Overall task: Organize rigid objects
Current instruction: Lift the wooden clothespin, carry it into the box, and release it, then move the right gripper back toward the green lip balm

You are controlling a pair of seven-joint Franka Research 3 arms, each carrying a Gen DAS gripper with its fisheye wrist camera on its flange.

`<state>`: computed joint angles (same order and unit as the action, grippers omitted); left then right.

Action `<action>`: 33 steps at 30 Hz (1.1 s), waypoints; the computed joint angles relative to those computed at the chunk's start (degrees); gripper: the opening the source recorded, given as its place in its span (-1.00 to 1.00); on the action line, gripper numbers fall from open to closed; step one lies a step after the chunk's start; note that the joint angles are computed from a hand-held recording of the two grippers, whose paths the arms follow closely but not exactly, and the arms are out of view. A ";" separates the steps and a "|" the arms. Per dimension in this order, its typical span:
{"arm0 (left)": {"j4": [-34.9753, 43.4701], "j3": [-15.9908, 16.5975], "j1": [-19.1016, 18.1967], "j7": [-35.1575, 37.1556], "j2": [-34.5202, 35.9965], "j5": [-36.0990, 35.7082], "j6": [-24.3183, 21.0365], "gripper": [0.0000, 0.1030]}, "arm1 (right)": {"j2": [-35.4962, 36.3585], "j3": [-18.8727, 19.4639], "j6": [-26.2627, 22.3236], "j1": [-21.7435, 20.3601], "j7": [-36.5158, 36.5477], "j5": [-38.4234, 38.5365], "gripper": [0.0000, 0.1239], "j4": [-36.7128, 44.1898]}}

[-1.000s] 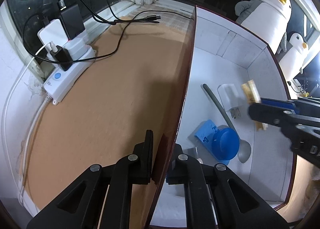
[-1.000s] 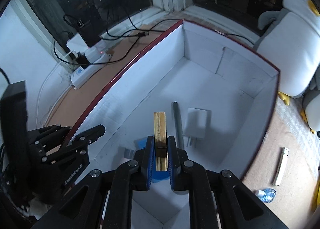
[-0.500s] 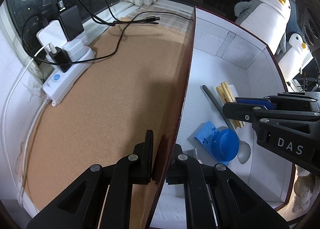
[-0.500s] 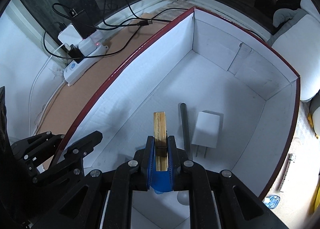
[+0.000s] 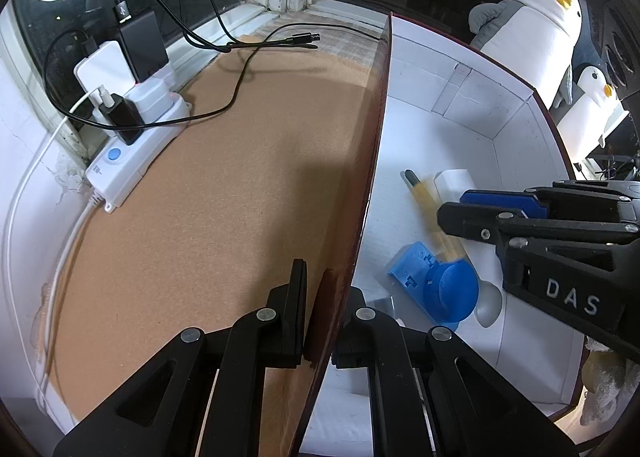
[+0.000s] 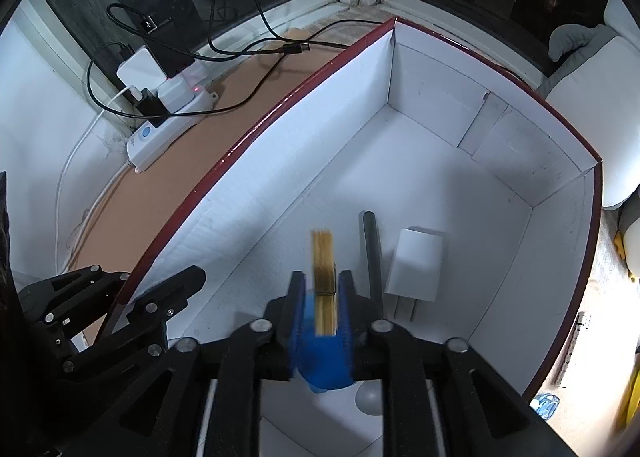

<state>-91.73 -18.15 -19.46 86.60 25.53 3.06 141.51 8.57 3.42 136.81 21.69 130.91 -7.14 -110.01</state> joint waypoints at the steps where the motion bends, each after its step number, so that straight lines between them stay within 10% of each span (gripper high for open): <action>1: -0.01 -0.03 0.04 0.00 -0.05 -0.06 -0.07 -0.85 | -0.06 0.02 -0.03 -0.02 -0.19 0.05 -0.56 -0.06; 16: -2.20 0.25 0.13 -0.19 -2.29 0.81 0.30 -0.86 | -7.87 1.08 5.20 -0.89 5.42 -3.02 -0.37 -7.61; 33: -7.06 0.36 0.66 -0.84 -6.76 0.24 0.00 -0.85 | -34.81 7.32 5.73 -9.77 15.30 -3.58 -0.37 -31.87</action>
<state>-98.79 -17.79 -18.80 85.76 18.77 3.30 141.52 -26.24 10.74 142.54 11.92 146.21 -10.72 -141.88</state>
